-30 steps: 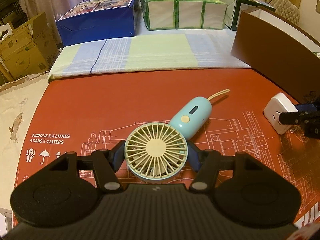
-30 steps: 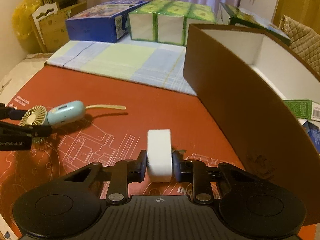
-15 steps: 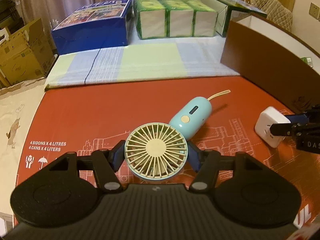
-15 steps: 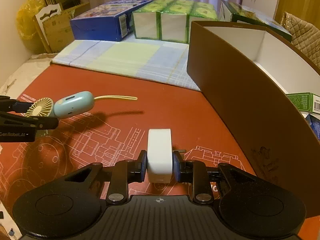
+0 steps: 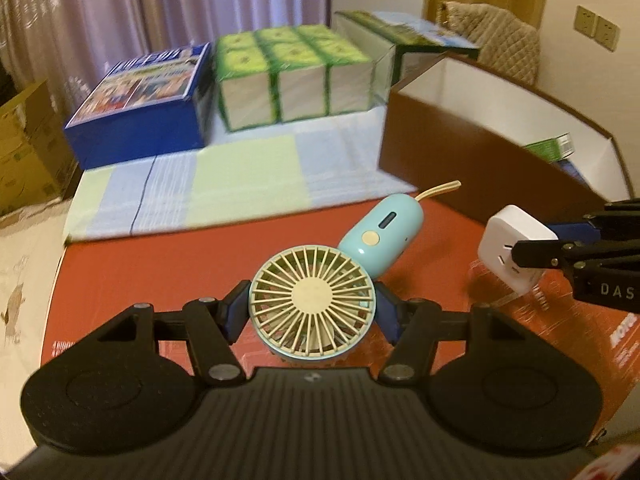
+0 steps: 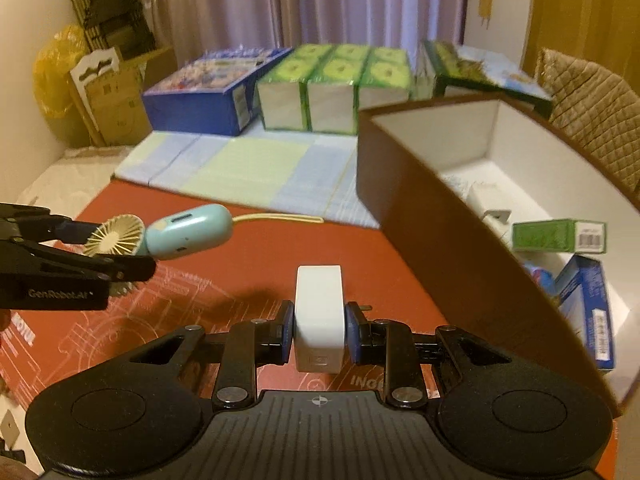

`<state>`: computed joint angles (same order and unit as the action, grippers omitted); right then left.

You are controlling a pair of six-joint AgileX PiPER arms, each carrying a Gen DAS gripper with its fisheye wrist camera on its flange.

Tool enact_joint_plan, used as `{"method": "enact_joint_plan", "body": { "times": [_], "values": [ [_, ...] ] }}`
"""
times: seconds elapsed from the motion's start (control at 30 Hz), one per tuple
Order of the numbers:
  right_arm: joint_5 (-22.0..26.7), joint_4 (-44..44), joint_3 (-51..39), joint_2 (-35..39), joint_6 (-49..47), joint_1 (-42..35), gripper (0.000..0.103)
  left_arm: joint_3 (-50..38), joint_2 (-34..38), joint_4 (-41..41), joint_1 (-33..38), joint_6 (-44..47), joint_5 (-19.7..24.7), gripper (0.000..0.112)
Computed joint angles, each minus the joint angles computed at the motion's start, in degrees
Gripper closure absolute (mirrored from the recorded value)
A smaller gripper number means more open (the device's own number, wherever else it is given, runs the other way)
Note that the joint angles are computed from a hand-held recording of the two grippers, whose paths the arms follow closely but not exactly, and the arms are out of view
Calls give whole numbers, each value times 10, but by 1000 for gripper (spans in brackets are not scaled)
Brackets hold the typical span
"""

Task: Organize rigid objects
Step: 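Lift the fan and plug adapter and carry them over the brown box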

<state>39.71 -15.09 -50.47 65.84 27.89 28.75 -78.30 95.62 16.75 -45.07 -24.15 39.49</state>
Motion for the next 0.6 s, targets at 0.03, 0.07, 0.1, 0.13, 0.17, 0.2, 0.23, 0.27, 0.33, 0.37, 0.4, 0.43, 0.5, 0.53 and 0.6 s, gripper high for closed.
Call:
{"method": "enact_joint_plan", "body": {
  "times": [0.03, 0.07, 0.1, 0.13, 0.17, 0.2, 0.23, 0.27, 0.33, 0.37, 0.4, 0.43, 0.5, 0.53, 0.6],
  "values": [
    [7, -4, -5, -5, 3, -1, 80, -11, 4, -4, -3, 6, 3, 53],
    [14, -6, -11, -10, 5, -5, 80, -27, 10, -9, -6, 15, 8, 53],
    [19, -7, -15, -15, 4, -9, 80, -40, 16, -12, -10, 21, 12, 53],
    [24, -8, -20, -21, 2, -15, 80, -55, 23, -14, -14, 27, 16, 53],
    [27, -8, -24, -27, 1, -21, 80, -69, 30, -16, -17, 32, 19, 53],
    [31, -9, -29, -32, -2, -28, 80, -87, 39, -18, -21, 38, 23, 53],
    [37, -7, -33, -39, -7, -37, 80, -106, 49, -19, -24, 43, 27, 53],
    [40, -6, -37, -43, -10, -46, 80, -120, 57, -20, -28, 47, 30, 53],
    [46, 1, -46, -49, -26, -68, 80, -164, 81, -24, -36, 59, 41, 53],
    [48, 7, -50, -51, -37, -82, 80, -187, 95, -27, -39, 64, 47, 53],
    [50, 12, -55, -52, -46, -96, 80, -211, 109, -31, -43, 70, 54, 53],
    [51, 21, -57, -56, -60, -111, 80, -236, 124, -36, -47, 78, 61, 53],
    [49, 41, -63, -58, -90, -143, 80, -286, 153, -43, -55, 89, 75, 53],
    [48, 51, -66, -59, -106, -160, 80, -314, 170, -47, -58, 94, 84, 53],
    [44, 76, -72, -58, -143, -195, 80, -380, 209, -55, -65, 105, 108, 53]
  ]
}}
